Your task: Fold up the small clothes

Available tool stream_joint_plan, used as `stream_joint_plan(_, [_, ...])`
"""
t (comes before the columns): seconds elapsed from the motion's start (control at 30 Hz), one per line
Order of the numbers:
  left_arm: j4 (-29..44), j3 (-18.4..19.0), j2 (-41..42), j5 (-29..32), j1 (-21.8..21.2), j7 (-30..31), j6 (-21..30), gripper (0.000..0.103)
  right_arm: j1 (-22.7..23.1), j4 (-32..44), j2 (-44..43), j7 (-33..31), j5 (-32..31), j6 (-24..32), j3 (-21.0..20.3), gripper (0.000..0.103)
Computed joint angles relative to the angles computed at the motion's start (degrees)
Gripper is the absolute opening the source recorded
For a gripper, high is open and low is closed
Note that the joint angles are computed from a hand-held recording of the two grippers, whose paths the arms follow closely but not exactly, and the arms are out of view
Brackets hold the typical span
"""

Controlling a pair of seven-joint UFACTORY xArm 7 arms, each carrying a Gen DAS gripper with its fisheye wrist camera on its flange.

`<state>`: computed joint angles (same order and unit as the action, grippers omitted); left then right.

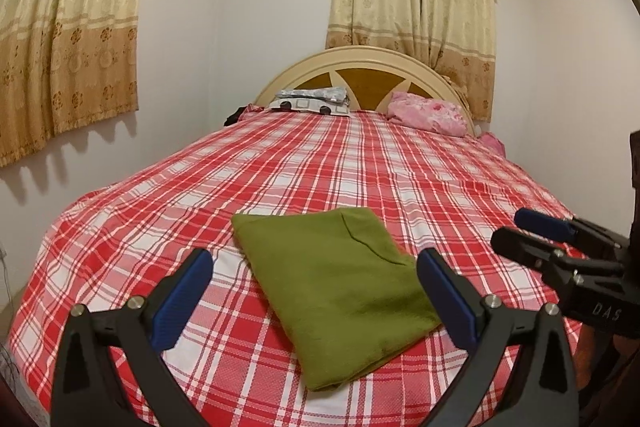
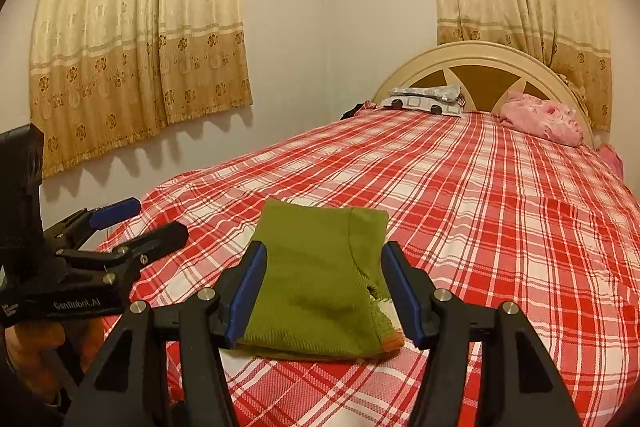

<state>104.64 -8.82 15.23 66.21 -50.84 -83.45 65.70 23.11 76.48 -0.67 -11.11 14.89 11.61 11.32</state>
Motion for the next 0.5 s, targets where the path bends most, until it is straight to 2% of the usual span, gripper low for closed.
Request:
stream_joint_plan(0.3, [-1.02,-0.13,-1.29,2.65,-0.21,-1.94,-0.07,0.103,0.11,-0.55,-0.63,0.15,-0.05,-1.49,-0.11,0.061])
stream_joint_plan(0.5, [-1.42,-0.64,-1.78,2.21,0.83,-3.6,0.51,0.103,0.24,-0.47,-0.65,-0.19,0.13,-1.52,-0.17,0.061])
